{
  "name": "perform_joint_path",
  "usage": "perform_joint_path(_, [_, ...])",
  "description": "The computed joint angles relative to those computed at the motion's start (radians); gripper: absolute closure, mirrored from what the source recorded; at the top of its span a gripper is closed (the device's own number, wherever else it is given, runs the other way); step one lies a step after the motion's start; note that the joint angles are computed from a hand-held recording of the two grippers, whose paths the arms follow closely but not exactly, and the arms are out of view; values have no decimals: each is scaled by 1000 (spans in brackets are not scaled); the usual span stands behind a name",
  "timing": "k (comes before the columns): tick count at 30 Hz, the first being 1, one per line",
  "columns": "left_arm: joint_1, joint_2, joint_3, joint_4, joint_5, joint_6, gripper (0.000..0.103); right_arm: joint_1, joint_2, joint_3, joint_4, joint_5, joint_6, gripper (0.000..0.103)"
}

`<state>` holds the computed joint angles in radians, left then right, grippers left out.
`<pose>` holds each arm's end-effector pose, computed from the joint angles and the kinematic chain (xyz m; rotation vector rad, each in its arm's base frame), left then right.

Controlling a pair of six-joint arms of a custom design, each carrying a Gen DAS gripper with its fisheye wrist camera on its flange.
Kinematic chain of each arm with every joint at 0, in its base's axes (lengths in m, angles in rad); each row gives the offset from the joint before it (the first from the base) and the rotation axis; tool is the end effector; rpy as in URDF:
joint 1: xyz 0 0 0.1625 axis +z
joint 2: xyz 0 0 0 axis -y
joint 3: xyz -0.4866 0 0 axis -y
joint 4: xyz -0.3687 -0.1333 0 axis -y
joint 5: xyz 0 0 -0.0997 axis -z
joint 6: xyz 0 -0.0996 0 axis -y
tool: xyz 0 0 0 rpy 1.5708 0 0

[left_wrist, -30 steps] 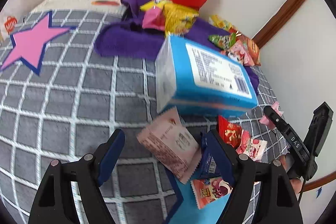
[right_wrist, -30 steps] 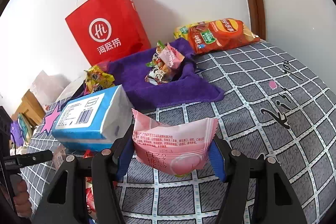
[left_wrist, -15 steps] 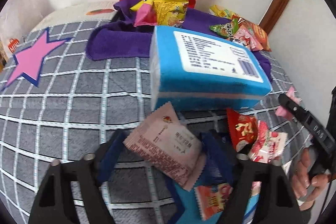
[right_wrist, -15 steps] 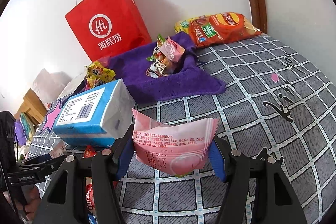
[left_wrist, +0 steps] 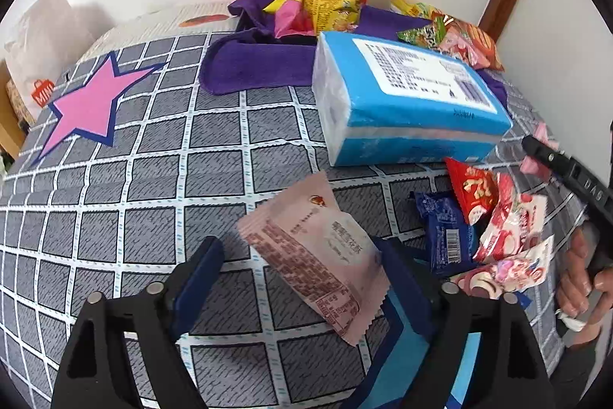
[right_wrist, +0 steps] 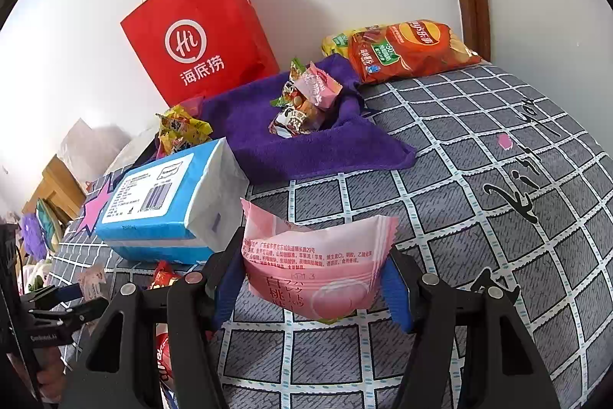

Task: Organize snacks
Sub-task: 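Grasp the beige candy wrapper on the bed cover with the left tool, then carry the beige wrapper and pink bag over the purple cloth with both tools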

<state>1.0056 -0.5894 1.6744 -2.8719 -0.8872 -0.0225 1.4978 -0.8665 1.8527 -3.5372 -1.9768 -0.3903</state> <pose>-0.2042 -0.6883 0.0529 0.5770 2.4338 -0.5170 0.0463 -0.6552 0.2577 0.1149 -2.3294 1.0942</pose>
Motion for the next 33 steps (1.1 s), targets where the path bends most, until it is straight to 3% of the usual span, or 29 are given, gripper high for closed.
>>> perform_joint_path(5, [-19,39,7,-82,61,63,17,-2,-1,1,0,5,1,39])
perform_joint_path(10, [-21,24,27,-107,47,100,51,-4,-3,2,2,9,9,39])
perform_joint_path(21, [19,-22,49,-120,-60,85,49,1,3,-2,3,0,7,39])
perform_joint_path(28, [36,-44,33,-73,-135,51,62,-1,-2,5,-1,21,6,41])
perform_joint_path(33, [36,-58,22,-22,-153,60,66,15,8,-8,40,-27,-13,44])
